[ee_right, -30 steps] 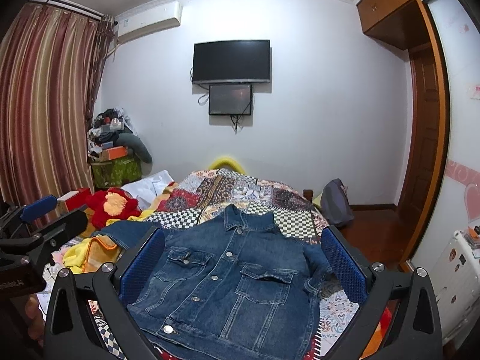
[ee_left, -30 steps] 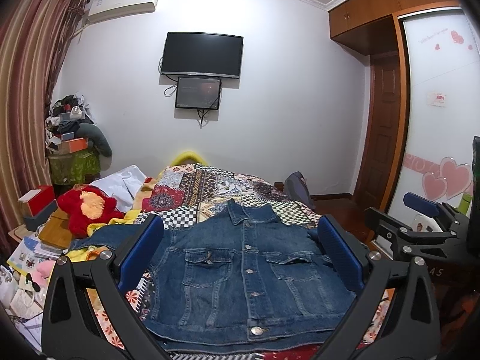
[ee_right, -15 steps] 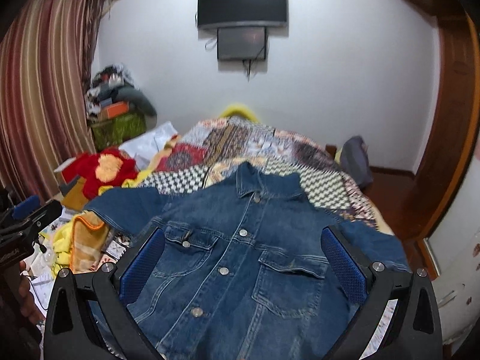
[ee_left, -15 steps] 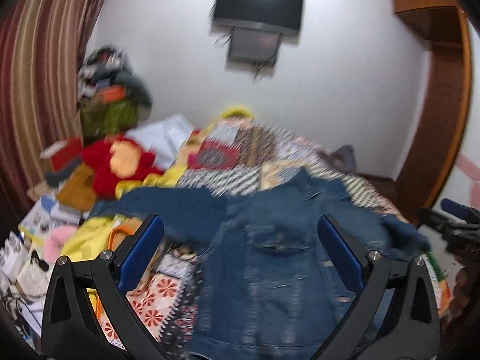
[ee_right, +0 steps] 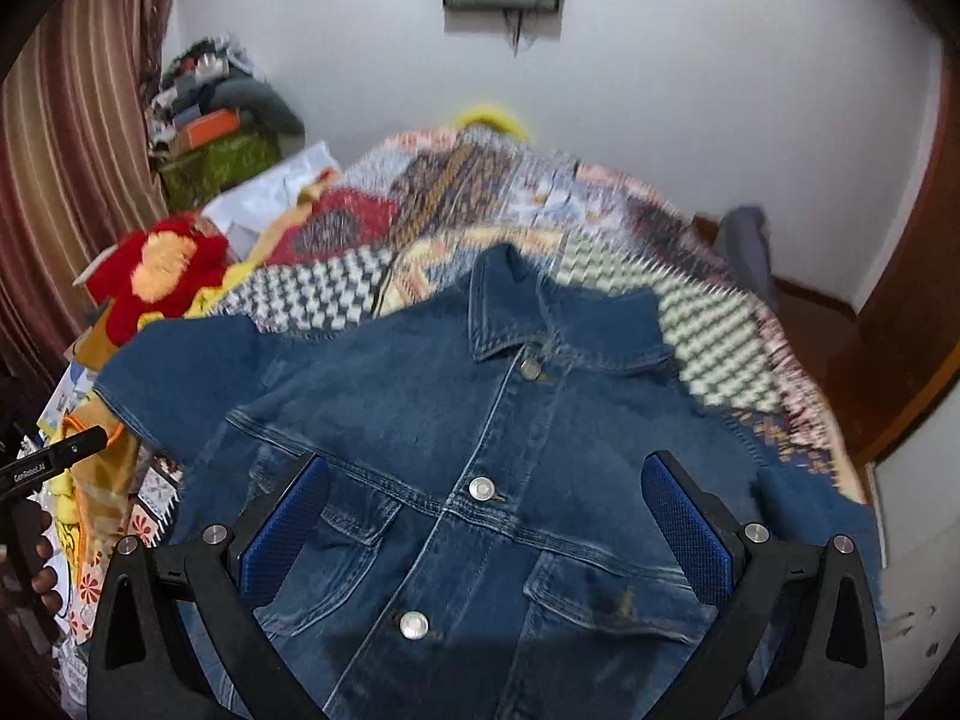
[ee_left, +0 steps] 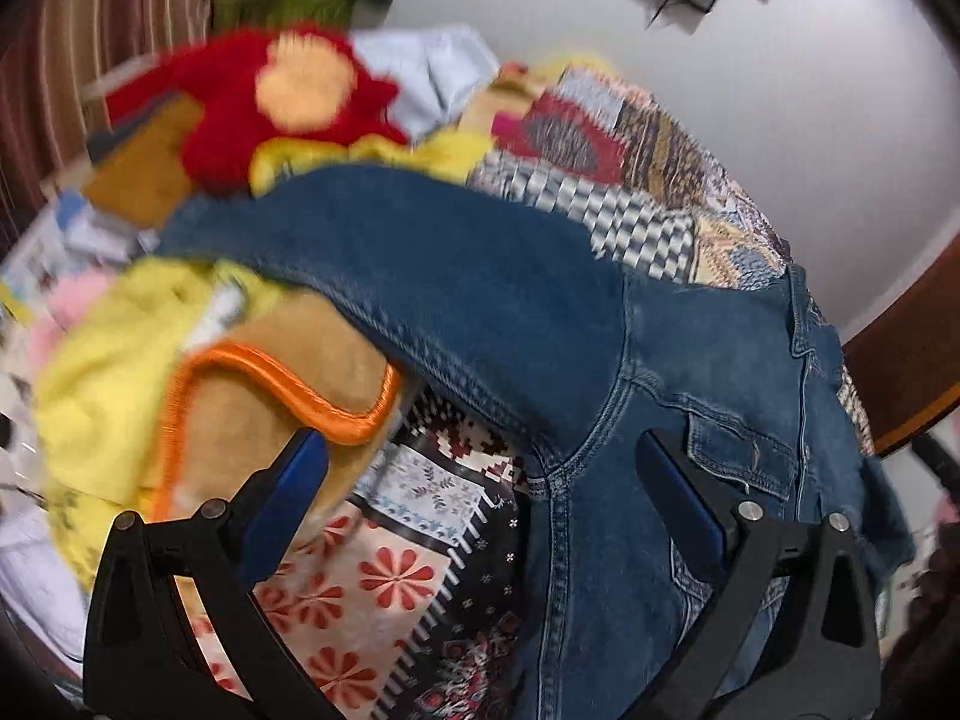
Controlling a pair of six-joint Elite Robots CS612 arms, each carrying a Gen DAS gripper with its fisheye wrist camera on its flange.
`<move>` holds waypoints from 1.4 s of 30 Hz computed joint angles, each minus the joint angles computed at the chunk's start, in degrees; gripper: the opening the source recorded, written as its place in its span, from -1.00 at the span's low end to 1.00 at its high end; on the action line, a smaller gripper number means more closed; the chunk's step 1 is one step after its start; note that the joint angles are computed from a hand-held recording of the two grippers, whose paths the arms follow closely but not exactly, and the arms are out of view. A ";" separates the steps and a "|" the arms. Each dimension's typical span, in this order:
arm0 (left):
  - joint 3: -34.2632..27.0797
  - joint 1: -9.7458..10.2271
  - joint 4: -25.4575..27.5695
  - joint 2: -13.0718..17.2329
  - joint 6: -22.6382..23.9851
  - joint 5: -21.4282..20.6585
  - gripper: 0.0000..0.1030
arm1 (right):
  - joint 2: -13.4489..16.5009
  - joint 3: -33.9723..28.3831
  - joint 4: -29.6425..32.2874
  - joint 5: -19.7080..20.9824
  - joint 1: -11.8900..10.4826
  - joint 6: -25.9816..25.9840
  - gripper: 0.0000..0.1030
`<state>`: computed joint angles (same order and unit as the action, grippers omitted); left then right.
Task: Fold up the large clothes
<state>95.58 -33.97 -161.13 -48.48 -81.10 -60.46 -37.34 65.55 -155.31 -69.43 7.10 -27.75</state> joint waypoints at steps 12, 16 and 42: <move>-3.10 4.38 -10.00 5.16 0.83 -9.37 0.50 | 8.65 -13.62 19.98 -1.66 2.56 -4.92 1.00; -3.26 5.03 -8.71 5.38 -2.75 -8.30 0.31 | 9.87 -16.27 27.96 1.03 2.54 -5.99 1.00; -17.48 2.47 5.43 8.51 16.87 -7.36 -0.76 | 2.78 -8.07 24.39 3.24 -0.56 -6.98 1.00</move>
<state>78.11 -31.50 -155.70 -39.96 -64.23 -67.82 -34.57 57.48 -130.91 -66.20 6.55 -34.72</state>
